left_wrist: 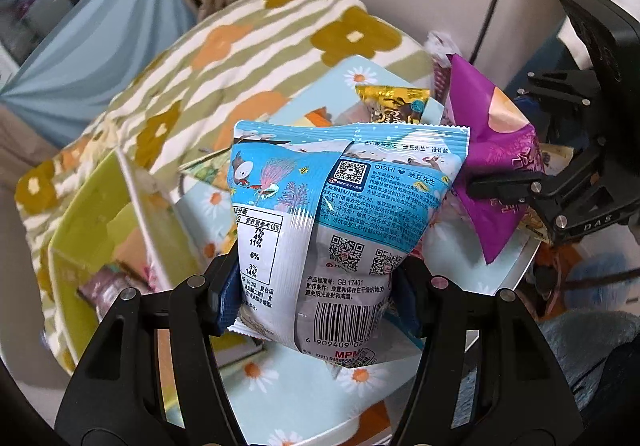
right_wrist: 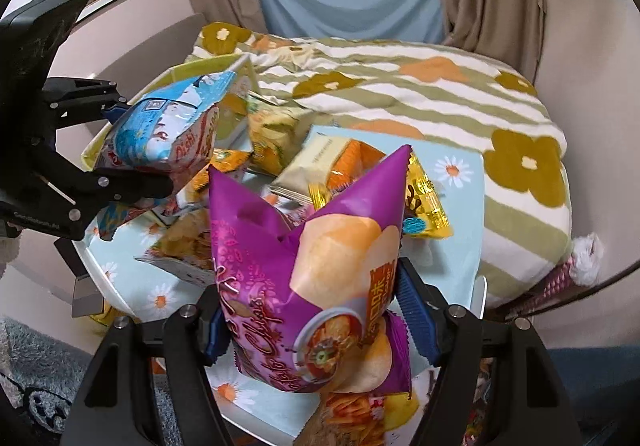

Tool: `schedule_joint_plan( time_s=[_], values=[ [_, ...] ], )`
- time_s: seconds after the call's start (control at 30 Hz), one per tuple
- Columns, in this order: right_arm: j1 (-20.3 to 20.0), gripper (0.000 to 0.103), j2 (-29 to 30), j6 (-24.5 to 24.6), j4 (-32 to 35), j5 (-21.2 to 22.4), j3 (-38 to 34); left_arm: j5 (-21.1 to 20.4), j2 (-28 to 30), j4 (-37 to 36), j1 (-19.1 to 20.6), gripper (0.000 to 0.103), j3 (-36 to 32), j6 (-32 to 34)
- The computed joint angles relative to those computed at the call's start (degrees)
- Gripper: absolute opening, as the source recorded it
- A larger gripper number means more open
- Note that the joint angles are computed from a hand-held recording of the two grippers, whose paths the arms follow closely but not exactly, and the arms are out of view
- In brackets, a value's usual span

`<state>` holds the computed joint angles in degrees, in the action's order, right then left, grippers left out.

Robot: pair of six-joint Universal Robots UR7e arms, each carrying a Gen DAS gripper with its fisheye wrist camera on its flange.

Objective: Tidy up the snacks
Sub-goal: 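Carry both bags to the yellow box and release them inside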

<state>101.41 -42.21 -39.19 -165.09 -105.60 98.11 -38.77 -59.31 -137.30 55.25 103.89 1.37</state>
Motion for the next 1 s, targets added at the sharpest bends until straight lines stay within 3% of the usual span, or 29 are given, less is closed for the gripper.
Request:
schedule_joint_plan(
  time_s=[0.3,0.5,0.73,1.0],
  values=[
    [2.87,0.068,-1.27,-1.82,3.16,2.97,-1.10,5.75,-5.68,-0.36,-3.19,0.061,5.82,-10.37],
    [6.29,0.068,1.15,-2.26,6.20,3.99,-5.57,10.03,-11.08,2.05,-3.04,0.061,8.05,-17.07],
    [11.09,0.068,8.58,1.39,10.38,4.48,-15.29,12.61,-17.55,2.45,1.36,0.061,7.70,-17.87],
    [16.17,0.068,20.31,8.64,14.60,3.37,-29.45,13.97,-21.19,0.45,8.73,0.061,5.67,-11.74]
  ],
)
